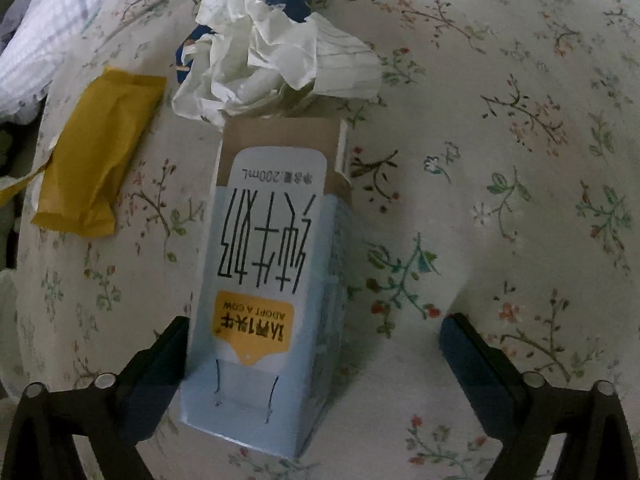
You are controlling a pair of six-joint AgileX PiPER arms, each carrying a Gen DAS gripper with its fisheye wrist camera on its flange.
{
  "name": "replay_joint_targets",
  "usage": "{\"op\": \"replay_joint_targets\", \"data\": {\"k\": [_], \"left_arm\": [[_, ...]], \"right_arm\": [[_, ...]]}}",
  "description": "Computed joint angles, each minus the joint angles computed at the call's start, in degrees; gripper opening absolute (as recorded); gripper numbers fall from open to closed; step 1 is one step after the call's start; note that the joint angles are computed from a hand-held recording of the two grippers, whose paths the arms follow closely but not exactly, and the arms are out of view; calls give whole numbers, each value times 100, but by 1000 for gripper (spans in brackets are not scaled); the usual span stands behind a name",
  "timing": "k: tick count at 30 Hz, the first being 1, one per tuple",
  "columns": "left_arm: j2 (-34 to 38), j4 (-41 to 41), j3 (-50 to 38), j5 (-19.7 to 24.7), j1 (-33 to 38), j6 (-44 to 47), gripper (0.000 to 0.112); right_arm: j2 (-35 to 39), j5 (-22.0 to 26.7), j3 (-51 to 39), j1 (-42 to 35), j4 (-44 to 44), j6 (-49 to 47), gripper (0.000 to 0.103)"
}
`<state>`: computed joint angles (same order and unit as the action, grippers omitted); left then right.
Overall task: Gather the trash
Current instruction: 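Grasp the light blue milk carton with the right tool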
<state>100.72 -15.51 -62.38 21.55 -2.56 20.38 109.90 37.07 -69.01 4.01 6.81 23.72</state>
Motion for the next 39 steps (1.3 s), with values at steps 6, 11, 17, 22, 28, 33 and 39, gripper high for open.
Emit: {"op": "replay_joint_targets", "data": {"k": [6, 11, 17, 22, 28, 33, 39], "left_arm": [[725, 1113, -959, 353, -658, -1351, 103], [1419, 1275, -1815, 708, -1029, -2187, 103], [2254, 684, -2715, 676, -1385, -2394, 101], [2646, -237, -3014, 210, -1438, -2209, 88], [2880, -1188, -3099, -115, -1328, -1602, 76], [3007, -1618, -3226, 19, -1213, -1161, 40], [2931, -3073, -3112, 392, -1053, 329, 15]], "right_arm": [[-419, 22, 335, -228, 110, -685, 61], [-770, -35, 586, -720, 852, -1617, 60], [-1197, -33, 792, -1268, 1069, -2196, 61], [-1066, -2, 632, -1492, 1317, -2324, 61], [-1044, 45, 522, -1679, 1316, -2435, 61], [-1027, 49, 550, -1808, 1377, -2669, 61], [-1064, 52, 572, -1874, 1422, -2741, 61]]}}
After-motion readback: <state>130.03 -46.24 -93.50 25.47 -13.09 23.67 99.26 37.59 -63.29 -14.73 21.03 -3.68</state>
